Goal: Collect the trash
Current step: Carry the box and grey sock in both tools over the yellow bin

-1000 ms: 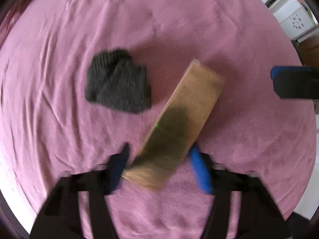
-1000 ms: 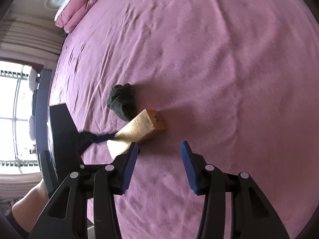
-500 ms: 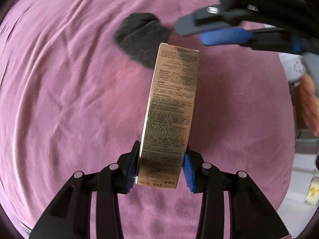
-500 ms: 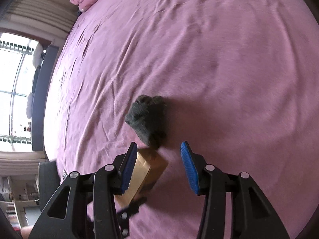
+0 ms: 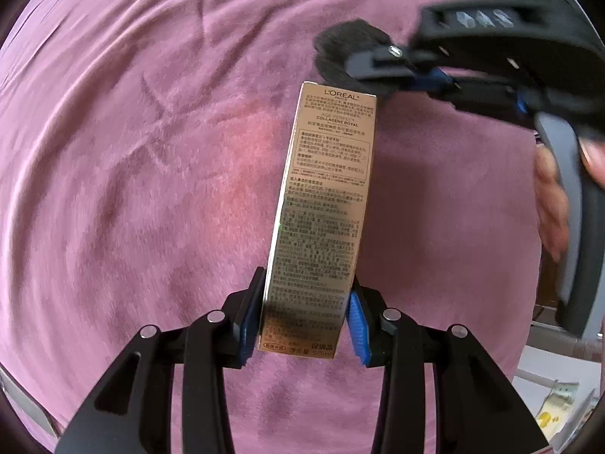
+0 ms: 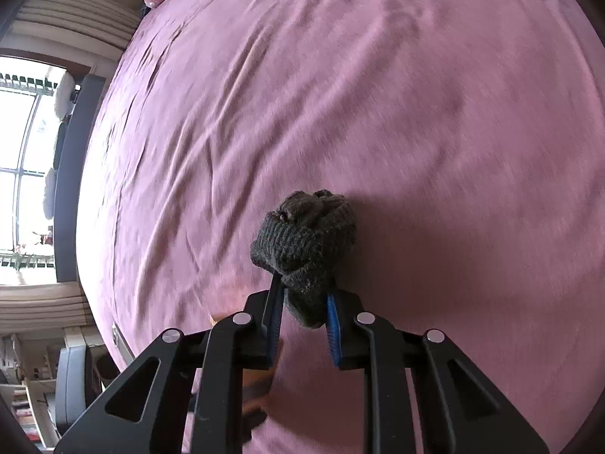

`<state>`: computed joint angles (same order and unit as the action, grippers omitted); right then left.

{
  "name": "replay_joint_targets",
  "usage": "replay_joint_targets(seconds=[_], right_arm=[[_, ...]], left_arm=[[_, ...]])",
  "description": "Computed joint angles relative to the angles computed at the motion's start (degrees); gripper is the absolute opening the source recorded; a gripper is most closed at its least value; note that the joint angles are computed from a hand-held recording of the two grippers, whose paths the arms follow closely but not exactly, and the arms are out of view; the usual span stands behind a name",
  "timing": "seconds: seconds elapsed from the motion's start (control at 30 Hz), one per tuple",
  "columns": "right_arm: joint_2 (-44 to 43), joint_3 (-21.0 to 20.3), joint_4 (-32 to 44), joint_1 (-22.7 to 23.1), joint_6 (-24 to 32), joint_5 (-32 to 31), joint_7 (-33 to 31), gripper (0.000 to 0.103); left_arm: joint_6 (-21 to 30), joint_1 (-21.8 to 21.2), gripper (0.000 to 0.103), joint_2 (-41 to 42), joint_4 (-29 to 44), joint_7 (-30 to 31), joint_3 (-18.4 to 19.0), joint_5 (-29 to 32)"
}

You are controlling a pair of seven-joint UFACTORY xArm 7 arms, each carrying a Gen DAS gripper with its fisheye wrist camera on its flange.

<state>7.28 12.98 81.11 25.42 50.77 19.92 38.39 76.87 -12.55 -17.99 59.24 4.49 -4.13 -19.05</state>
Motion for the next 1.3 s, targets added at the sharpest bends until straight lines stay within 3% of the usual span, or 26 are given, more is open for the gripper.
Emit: replay_joint_targets(seconds=[0.17, 0.23, 0.57, 0.8, 0.93, 1.3], right_arm=[[-9.1, 0.5, -8.4, 0.8, 1.3, 1.2, 2.2, 0.020], [-13.2, 0.9, -11.4, 1.3, 2.7, 0.3, 4.7, 0.020], [-35.0, 4.1, -24.1, 5.0, 10.8, 1.9, 17.9, 0.020], [-46.1, 8.3, -26.7, 6.3, 14.8, 2.5, 31.1, 0.020], [-51.0, 10.6, -26.2, 6.5, 19.3, 1.8, 38.8, 0.020], [-64.0, 13.1, -26.7, 5.8, 29.4, 1.5, 48.9, 0.020]], left_arm=[[1.5, -1.4, 0.040, -4.8, -3.1, -2.5, -1.1, -0.8], [2.3, -2.3, 0.040, -3.3, -0.6, -4.1, -2.0, -0.7], [8.5, -6.9, 0.040, -16.2, -4.7, -8.7, -3.5, -4.7], [14.8, -9.8, 0.040, -23.0, -6.2, -10.2, -3.2, -8.0], [16.8, -11.7, 0.040, -25.7, -7.1, -11.7, -4.8, -11.2], [14.9, -18.2, 0.040, -23.3, -3.3, -16.1, -11.6, -15.2]])
